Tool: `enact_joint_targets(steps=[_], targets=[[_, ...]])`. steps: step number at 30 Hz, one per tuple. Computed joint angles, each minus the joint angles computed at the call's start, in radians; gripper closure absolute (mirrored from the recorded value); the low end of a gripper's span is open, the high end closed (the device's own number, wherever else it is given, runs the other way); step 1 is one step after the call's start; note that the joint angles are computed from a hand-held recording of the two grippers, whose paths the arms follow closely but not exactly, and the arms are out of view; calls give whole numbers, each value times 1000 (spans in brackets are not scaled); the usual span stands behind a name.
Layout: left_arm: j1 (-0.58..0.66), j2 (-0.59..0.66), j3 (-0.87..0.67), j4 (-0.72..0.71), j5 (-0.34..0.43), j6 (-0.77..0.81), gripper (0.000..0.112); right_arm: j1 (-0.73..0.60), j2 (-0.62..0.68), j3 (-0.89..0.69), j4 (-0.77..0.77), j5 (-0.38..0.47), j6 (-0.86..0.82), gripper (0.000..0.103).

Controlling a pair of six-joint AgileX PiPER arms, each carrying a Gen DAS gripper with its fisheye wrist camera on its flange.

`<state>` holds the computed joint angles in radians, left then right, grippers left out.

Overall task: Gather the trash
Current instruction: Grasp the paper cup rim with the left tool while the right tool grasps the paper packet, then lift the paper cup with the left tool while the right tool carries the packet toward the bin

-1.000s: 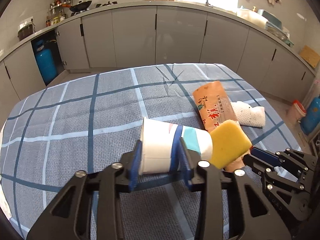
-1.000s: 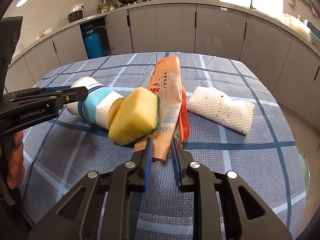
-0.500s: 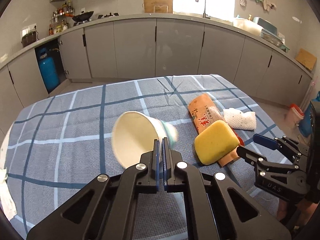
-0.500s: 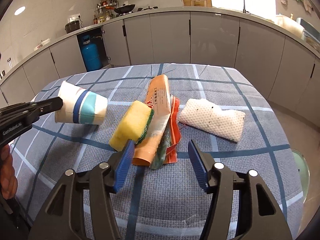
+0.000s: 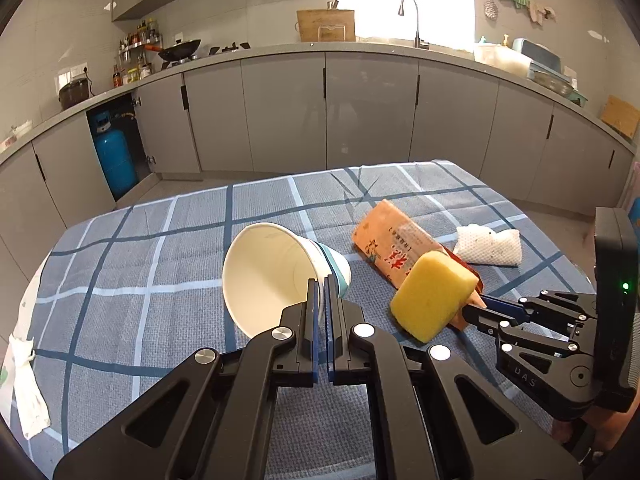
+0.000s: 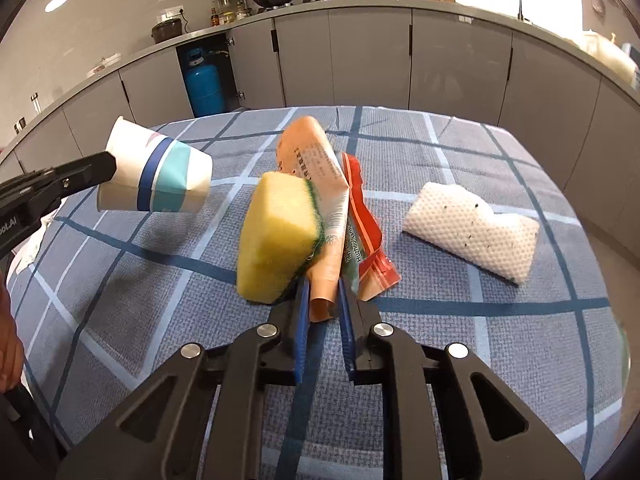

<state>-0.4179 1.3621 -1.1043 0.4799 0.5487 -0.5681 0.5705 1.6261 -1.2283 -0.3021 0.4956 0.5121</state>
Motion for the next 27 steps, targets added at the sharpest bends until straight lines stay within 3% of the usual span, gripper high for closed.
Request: enact_joint_targets(steps=[9,27], targets=[[-78,-24,-31,104,49,-84,108,7,-113,85,-195,-19,185,90],[-253,40,-182,198,111,-128,108,-66,-335,216,-305,-5,300,90]])
